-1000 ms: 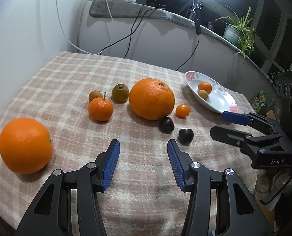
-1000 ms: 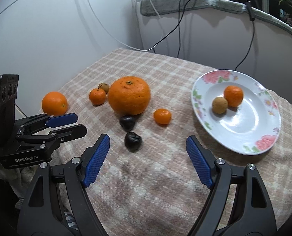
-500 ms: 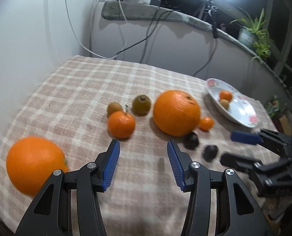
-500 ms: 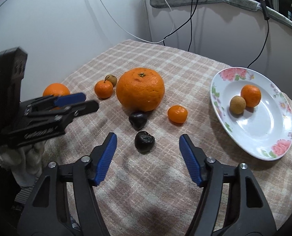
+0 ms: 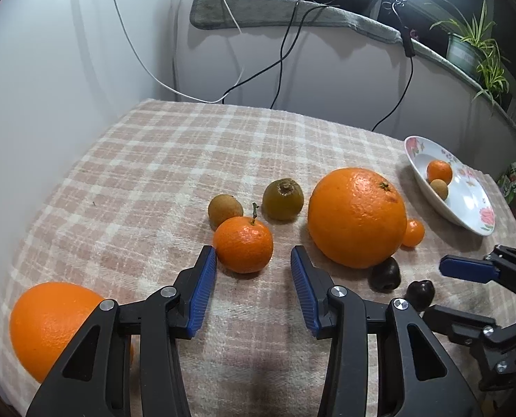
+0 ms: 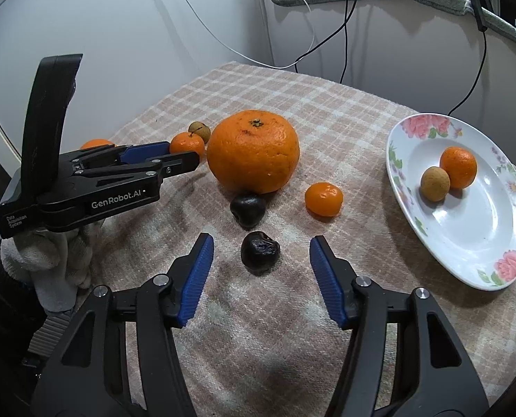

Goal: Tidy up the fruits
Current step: 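Grasp a mandarin with the left gripper while the right gripper grasps a dark plum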

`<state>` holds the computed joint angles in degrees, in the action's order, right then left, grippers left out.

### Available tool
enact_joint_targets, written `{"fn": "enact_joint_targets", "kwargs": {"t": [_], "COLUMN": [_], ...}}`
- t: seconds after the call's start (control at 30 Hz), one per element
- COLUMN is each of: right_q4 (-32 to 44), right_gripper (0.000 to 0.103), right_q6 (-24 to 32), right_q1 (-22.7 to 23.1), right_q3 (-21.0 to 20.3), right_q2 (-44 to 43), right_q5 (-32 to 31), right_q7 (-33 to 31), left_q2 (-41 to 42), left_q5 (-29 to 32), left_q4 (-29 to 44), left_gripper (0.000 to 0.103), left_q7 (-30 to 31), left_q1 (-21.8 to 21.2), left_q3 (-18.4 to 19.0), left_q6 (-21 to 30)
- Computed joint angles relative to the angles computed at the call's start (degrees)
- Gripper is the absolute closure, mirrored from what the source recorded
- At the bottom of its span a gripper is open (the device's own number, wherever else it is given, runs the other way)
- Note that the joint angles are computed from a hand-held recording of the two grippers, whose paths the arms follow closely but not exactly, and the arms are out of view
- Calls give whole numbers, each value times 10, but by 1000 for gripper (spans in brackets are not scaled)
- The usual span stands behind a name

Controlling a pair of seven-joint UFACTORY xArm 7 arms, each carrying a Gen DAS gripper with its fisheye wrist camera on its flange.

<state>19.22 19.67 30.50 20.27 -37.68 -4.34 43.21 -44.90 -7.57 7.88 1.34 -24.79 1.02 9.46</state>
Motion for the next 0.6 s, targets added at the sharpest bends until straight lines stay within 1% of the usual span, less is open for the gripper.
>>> {"fn": "enact_joint_targets", "kwargs": {"t": [0.07,0.13,0.2,0.3,0.33,0.37,0.4,0.53,0.6], "right_q4": [1,2,3,4,4,4,5,8,9], "right_gripper": [43,43,49,50,51,53,57,64,71], "right_q6": [-3,-4,-5,-7,-7,-7,-6,-2,-2], "right_q1": [-1,-1,0,0,1,2,3,7,7], "right_q3": [0,-1,-2,-2,-2,-3,-3,-6,-6], "right_q2": [5,9,14,19,20,20,21,30,33], "right_q5": [-1,-2,-1,-1,-1,-1,0,2,3], "right_q7": [-2,-3,-4,-5,-6,-7,-8,-14,-14], "left_q2": [1,12,26,45,50,56,60,60,59], "left_q5": [1,6,11,11,13,17,18,18,17], "left_q4": [0,4,11,18,19,20,20,17,16], "left_gripper": [60,60,60,60,63,65,67,68,68], "left_q7": [-1,-4,-8,-8,-10,-17,-19,-16,-16], "left_q1": [2,9,15,13,16,26,28,18,15], "left_q3": [-1,-10,-18,-12,-15,-27,-28,-13,-11], "left_q6": [-1,-2,-4,-14,-16,-19,-21,-27,-27]}}
